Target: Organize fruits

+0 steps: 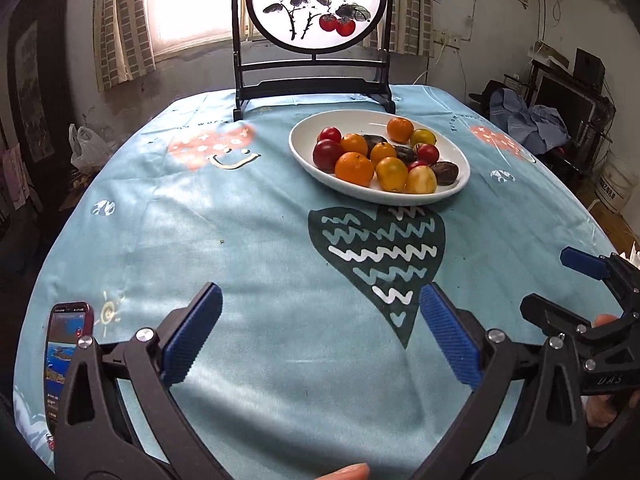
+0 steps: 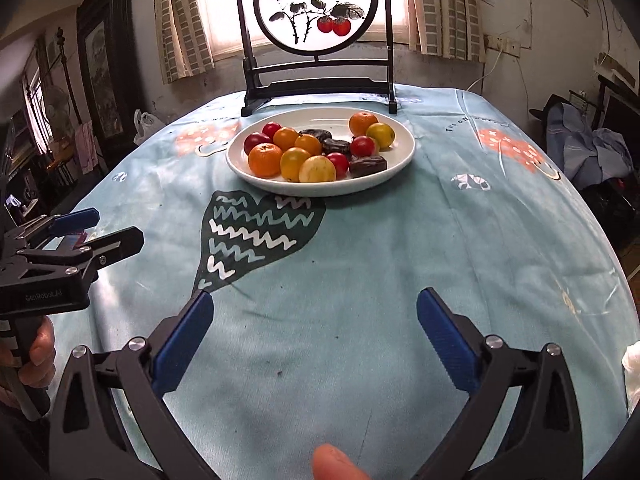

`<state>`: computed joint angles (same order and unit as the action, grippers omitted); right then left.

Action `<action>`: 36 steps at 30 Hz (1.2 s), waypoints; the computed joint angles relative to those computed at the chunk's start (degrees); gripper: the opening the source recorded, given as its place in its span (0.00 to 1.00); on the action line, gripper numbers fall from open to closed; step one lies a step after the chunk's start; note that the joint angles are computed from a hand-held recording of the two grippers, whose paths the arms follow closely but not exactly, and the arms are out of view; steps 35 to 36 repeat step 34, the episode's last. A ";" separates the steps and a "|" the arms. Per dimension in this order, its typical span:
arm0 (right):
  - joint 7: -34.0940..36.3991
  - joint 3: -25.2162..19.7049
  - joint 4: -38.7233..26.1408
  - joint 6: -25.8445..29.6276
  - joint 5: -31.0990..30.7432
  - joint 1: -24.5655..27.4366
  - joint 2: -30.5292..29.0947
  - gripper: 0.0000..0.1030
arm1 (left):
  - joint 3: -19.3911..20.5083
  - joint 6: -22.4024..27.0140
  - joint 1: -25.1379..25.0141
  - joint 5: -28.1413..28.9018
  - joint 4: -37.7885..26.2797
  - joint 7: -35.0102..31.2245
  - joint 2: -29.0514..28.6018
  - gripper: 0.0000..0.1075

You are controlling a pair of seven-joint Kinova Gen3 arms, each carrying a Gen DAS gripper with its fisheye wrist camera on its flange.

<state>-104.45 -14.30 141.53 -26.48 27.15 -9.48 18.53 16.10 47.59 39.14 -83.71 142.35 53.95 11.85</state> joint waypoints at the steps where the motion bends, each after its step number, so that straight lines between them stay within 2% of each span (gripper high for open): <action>1: 0.02 -0.05 0.40 0.11 0.05 -0.05 -0.42 0.99 | 0.51 0.95 0.84 0.92 -0.01 -0.07 -0.11 0.94; 4: 1.93 0.84 2.12 -0.60 -1.56 -1.56 -2.07 0.99 | 1.21 0.96 1.67 2.36 -0.06 -1.91 -1.70 0.94; 8: 4.65 1.93 4.08 -2.30 -4.21 -3.38 -3.70 0.99 | 2.40 4.12 4.22 5.32 -0.74 -2.84 -2.39 0.94; 20: 4.28 2.46 5.66 -3.59 -3.40 -3.41 -5.77 0.99 | 3.22 5.84 6.27 7.56 -0.66 -2.91 -4.06 0.94; 27: 2.39 2.62 5.61 -4.03 -1.59 -2.48 -5.78 0.99 | 3.62 7.90 7.40 8.17 -1.32 -3.09 -2.95 0.94; 36: 1.42 2.84 5.66 -4.23 -0.50 -1.91 -5.89 0.99 | 3.35 8.13 7.78 8.88 -1.64 -3.28 -2.92 0.94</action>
